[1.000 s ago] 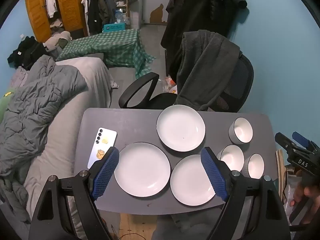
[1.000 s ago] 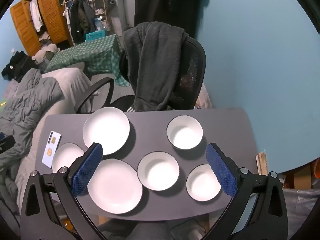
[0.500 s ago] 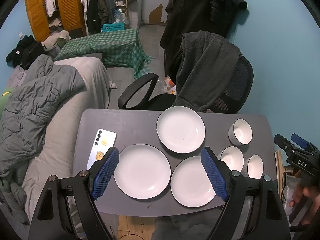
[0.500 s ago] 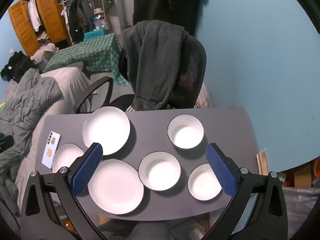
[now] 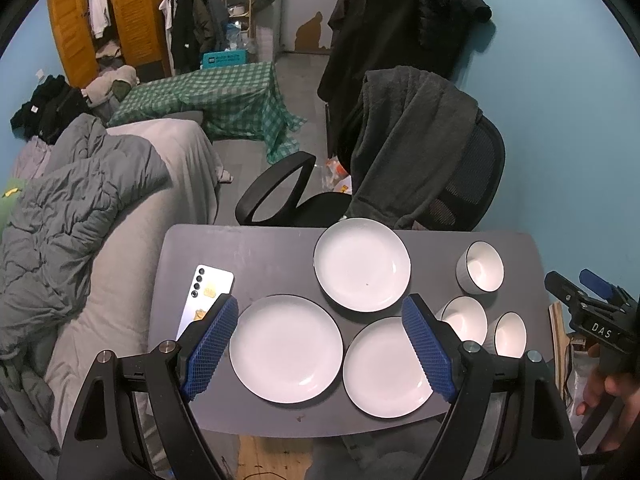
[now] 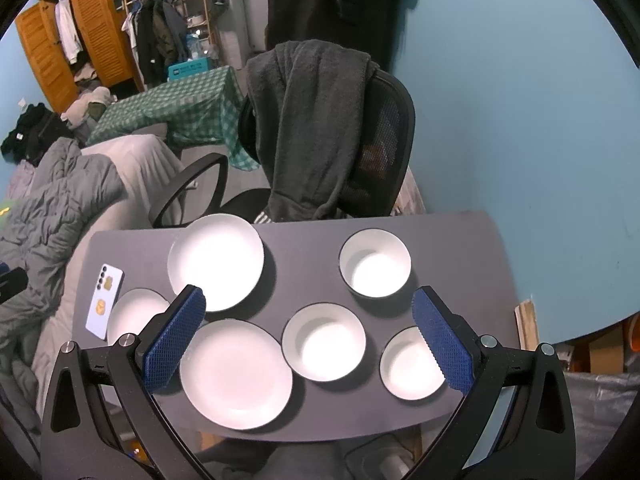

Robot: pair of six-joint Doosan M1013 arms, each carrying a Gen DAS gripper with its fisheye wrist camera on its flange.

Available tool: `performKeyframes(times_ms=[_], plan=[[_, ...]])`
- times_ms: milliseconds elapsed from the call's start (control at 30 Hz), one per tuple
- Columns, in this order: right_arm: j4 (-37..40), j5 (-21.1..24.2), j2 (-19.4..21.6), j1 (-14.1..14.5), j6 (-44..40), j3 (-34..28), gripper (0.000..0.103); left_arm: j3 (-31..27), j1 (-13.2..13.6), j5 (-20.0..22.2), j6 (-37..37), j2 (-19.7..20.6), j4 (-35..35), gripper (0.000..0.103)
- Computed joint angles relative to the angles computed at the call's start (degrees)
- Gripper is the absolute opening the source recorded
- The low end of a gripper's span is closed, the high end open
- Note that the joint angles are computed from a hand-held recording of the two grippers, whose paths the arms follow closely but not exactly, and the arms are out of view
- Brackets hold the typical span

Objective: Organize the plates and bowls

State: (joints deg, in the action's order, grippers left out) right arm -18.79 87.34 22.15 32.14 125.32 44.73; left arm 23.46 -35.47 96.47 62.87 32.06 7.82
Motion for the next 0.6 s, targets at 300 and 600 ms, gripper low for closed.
performKeyframes(times_ms=[300,600], plan=[[-0.2,0.4,0.5,0.2,0.2,-0.9,0.101,0.2,-0.1,-0.9,0.7,-0.2,-0.4,0.085],[-0.3,0.8,0.3,0.0,-0.1,-1.6,0.101,0.3,-0.2,-1.4,1.2,-0.4,-0.4,0.085]])
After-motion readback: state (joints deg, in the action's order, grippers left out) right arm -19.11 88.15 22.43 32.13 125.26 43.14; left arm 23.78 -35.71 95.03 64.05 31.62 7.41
